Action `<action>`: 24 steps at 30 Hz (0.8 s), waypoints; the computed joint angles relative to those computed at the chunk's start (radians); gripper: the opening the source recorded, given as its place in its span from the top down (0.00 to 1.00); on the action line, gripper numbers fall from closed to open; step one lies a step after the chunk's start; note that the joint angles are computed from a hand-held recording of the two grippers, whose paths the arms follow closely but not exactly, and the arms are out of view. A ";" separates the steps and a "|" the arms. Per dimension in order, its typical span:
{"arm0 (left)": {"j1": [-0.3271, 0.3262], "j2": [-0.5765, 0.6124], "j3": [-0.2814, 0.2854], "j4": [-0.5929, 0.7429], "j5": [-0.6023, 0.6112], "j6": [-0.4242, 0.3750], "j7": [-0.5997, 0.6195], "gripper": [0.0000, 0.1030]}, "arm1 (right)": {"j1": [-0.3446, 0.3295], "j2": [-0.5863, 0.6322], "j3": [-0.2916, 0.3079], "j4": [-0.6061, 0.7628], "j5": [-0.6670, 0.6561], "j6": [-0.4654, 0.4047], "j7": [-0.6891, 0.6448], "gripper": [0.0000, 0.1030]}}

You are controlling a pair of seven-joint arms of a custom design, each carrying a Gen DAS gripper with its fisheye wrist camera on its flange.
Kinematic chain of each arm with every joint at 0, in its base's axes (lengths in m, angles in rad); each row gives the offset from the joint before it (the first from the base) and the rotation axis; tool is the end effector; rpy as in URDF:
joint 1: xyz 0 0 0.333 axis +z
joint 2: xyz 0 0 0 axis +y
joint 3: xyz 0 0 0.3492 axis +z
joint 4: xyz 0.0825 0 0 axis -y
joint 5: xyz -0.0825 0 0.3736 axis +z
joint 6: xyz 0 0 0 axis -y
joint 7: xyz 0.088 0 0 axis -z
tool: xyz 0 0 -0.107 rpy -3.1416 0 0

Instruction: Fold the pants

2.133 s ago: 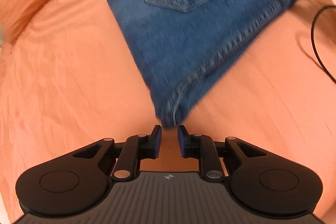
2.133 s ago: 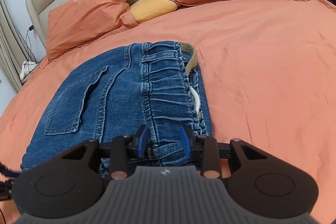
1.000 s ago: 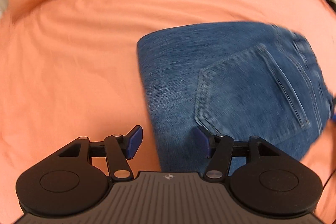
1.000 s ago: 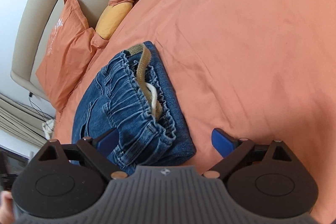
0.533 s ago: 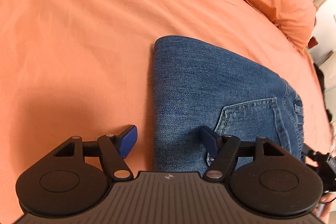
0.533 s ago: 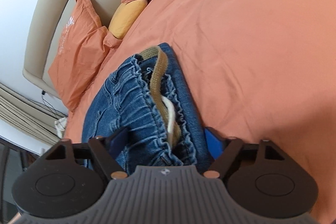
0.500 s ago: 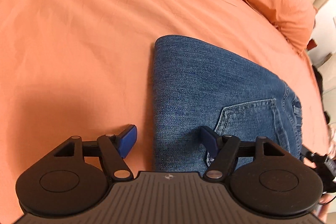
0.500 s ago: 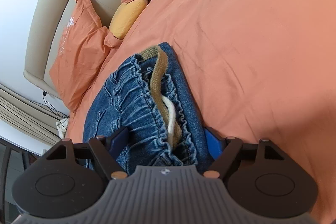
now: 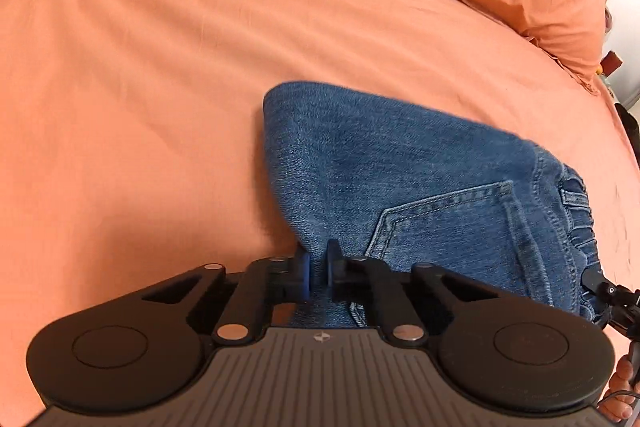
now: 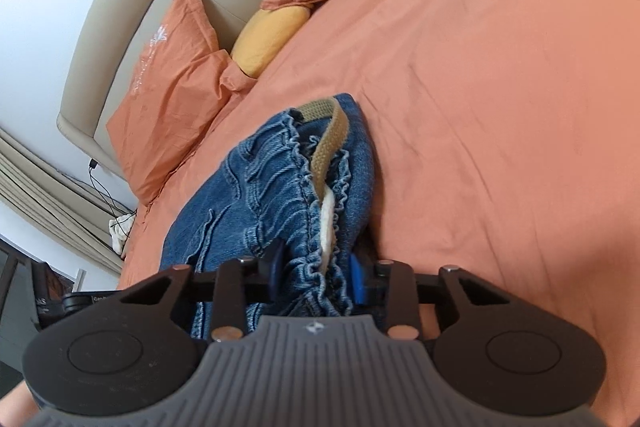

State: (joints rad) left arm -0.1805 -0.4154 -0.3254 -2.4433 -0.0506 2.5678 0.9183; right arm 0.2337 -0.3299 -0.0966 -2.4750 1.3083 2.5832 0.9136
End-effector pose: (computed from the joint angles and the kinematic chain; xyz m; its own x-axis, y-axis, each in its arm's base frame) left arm 0.3791 -0.2265 0.5382 0.1118 -0.9655 0.2351 -0.8699 -0.2095 -0.4465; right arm 0.4402 0.0408 0.4844 0.0260 -0.6867 -0.7265 -0.8314 0.3886 -0.3971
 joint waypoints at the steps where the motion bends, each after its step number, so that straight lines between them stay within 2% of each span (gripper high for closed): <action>1: 0.007 -0.009 -0.008 0.013 0.013 -0.019 -0.009 0.94 | 0.000 -0.007 -0.001 -0.001 0.002 0.000 -0.007 0.76; 6: 0.009 -0.056 -0.024 0.060 0.056 -0.079 -0.007 0.94 | 0.003 -0.072 -0.006 -0.020 -0.012 -0.013 -0.030 0.80; 12: 0.005 -0.127 -0.018 0.106 0.071 -0.199 0.034 0.94 | 0.039 -0.194 -0.001 -0.070 -0.070 -0.001 0.043 0.81; 18: 0.018 -0.286 0.030 0.106 0.064 -0.338 0.132 0.94 | 0.128 -0.298 0.045 -0.073 -0.139 0.041 0.154 0.81; 24: 0.085 -0.447 0.082 0.078 0.067 -0.449 0.243 0.94 | 0.244 -0.312 0.133 -0.042 -0.173 0.121 0.276 0.81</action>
State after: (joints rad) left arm -0.0953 -0.8624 -0.2429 -2.3653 0.0163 2.1187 1.1615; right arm 0.4779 -0.6423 0.0368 -2.5171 1.1354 2.7043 1.1891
